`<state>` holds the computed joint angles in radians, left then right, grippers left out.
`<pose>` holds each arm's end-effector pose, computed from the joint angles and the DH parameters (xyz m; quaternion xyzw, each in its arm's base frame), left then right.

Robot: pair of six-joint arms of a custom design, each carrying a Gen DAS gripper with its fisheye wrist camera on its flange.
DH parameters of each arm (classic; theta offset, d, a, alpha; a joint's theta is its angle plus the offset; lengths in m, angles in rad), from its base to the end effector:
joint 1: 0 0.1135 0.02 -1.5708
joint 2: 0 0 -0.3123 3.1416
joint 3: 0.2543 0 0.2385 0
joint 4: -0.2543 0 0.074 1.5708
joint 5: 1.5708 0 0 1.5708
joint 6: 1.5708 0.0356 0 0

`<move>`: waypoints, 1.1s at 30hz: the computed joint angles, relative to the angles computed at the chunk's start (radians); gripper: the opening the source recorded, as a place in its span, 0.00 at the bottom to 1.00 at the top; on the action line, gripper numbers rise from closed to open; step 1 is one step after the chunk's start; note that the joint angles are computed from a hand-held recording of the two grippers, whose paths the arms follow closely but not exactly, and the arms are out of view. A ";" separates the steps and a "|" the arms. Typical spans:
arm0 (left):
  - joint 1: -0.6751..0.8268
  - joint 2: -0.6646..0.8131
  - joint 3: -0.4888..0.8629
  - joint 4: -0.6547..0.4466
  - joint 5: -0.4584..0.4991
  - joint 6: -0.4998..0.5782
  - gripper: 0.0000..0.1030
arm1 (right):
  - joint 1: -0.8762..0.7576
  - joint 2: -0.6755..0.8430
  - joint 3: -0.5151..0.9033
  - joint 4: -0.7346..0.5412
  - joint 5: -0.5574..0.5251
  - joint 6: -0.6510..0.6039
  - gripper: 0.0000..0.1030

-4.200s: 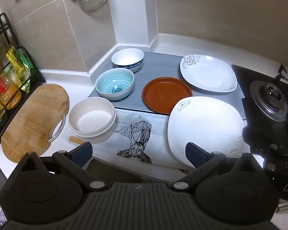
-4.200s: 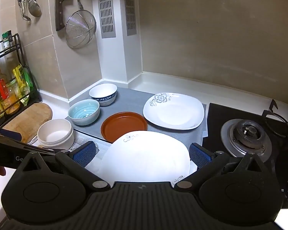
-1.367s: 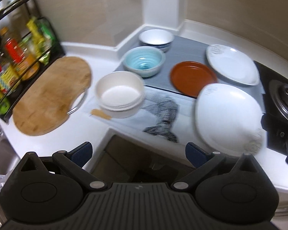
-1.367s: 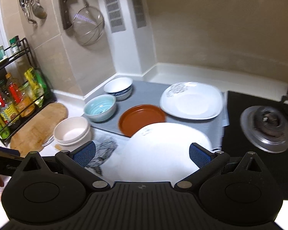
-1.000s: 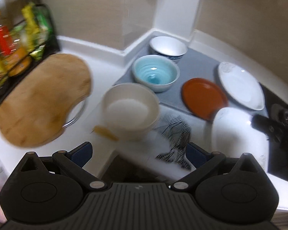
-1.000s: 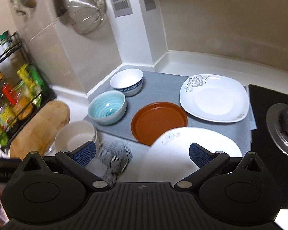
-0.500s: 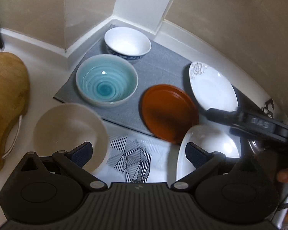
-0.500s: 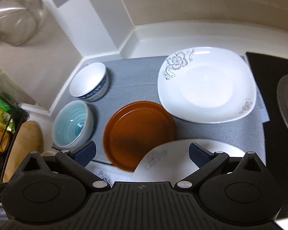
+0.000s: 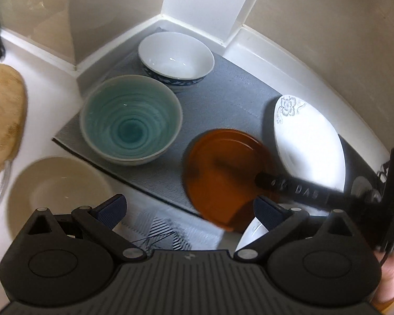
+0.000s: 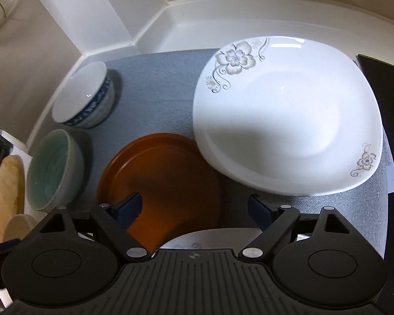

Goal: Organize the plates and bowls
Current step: 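Move both grippers toward the rim of the terracotta plate, then close the left gripper on the terracotta plate rim while the right gripper also grips it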

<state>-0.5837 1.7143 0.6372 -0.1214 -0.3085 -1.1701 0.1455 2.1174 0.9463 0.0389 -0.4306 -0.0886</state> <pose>0.2280 -0.1377 0.1472 -0.3079 0.9214 -0.0440 0.2330 0.3665 0.0687 0.0947 -0.1575 0.9416 0.2145 0.2065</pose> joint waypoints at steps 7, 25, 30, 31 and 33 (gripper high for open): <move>0.062 0.143 0.075 0.030 0.084 -0.066 0.88 | -0.007 0.039 0.026 0.000 0.039 -0.006 0.66; 0.119 0.348 0.161 0.137 0.047 -0.012 0.37 | 0.025 0.032 -0.039 0.129 0.062 -0.068 0.40; 0.122 0.356 0.153 0.166 0.036 0.000 0.36 | 0.029 0.034 -0.030 0.114 0.048 -0.066 0.27; 0.124 0.357 0.151 0.172 0.037 0.005 0.36 | 0.031 0.033 -0.032 0.118 0.051 -0.066 0.26; 0.121 0.350 0.140 0.177 0.030 0.016 0.35 | 0.032 0.033 -0.034 0.123 0.058 -0.060 0.18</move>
<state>-0.4624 2.0646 0.7773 0.0551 -0.2789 -1.1541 0.1778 2.1500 0.9123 0.1623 -0.3725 -0.1489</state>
